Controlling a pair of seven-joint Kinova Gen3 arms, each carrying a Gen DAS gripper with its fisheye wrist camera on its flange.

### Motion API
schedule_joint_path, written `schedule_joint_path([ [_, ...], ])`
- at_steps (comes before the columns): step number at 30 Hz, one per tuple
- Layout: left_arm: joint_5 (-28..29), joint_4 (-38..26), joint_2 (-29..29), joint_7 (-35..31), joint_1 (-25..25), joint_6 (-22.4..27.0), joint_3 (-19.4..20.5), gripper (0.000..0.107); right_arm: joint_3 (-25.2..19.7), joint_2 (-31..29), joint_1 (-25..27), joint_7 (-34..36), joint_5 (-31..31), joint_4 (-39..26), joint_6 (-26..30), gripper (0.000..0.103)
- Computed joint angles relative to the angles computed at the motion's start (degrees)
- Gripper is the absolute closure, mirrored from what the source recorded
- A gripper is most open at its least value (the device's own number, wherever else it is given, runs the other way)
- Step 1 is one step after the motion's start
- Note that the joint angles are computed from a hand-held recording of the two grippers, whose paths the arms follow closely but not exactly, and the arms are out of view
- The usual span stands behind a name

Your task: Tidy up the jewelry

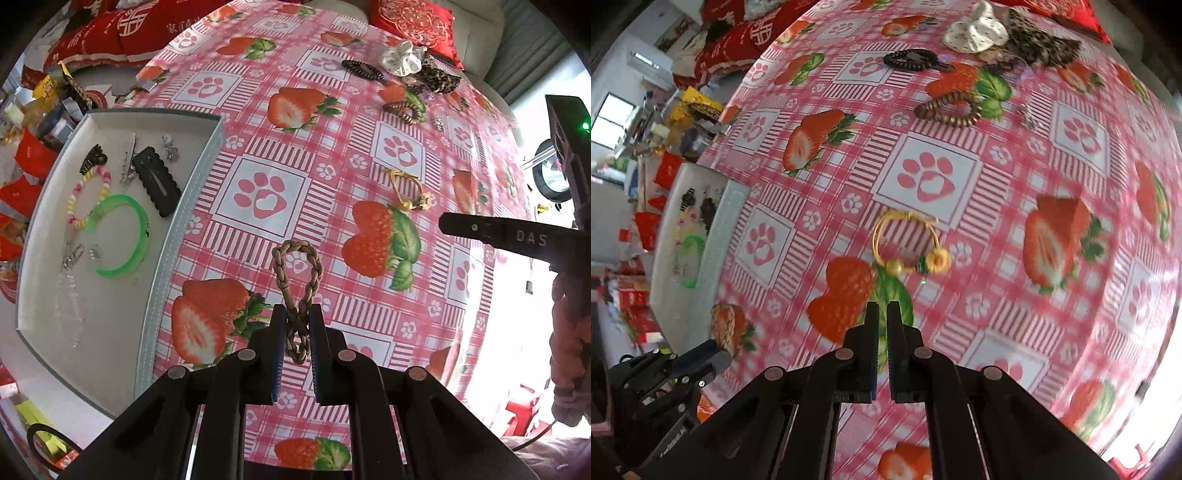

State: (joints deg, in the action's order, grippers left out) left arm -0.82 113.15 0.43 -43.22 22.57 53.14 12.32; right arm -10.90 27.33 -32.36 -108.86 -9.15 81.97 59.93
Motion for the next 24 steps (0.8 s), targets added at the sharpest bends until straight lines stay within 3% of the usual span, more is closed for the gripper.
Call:
schedule_joint_path([
  [6,-0.41,-0.63,-1.53,0.75,0.38,2.28,0.72,0.089,-0.31,-1.56,1.62,0.16,-2.43,1.65,-1.12,0.097],
  [8,-0.79,-0.81,-1.97,1.11,0.43,2.89,0.88,0.089,0.11,-0.11,0.77,-0.65,-1.48,0.18,-1.16,0.082],
  [9,-0.91,-0.85,-2.07,1.24,0.40,3.00,0.93,0.089,0.34,0.49,0.17,-1.08,-0.72,-0.47,-1.19,0.061],
  [10,-1.03,-0.80,-2.10,1.44,0.39,3.01,1.00,0.089,0.54,0.88,-0.38,-1.46,0.02,-0.78,-1.53,0.052],
  [17,-0.99,0.37,-1.91,2.40,0.42,2.40,1.15,0.089,2.31,7.38,-6.23,-2.88,7.67,-7.58,-0.03,0.053],
  [21,-0.98,0.63,-1.78,3.05,0.70,2.52,1.31,0.089,3.73,10.72,-9.25,-4.47,11.15,-11.40,3.69,0.072],
  [22,-0.96,0.61,-1.84,3.18,0.72,2.57,1.29,0.089,4.02,10.56,-9.82,-4.99,11.95,-11.29,3.58,0.083],
  [24,-1.00,0.55,-2.04,3.45,0.75,2.80,1.29,0.089,3.97,10.70,-9.97,-5.37,12.32,-11.67,4.68,0.096],
])
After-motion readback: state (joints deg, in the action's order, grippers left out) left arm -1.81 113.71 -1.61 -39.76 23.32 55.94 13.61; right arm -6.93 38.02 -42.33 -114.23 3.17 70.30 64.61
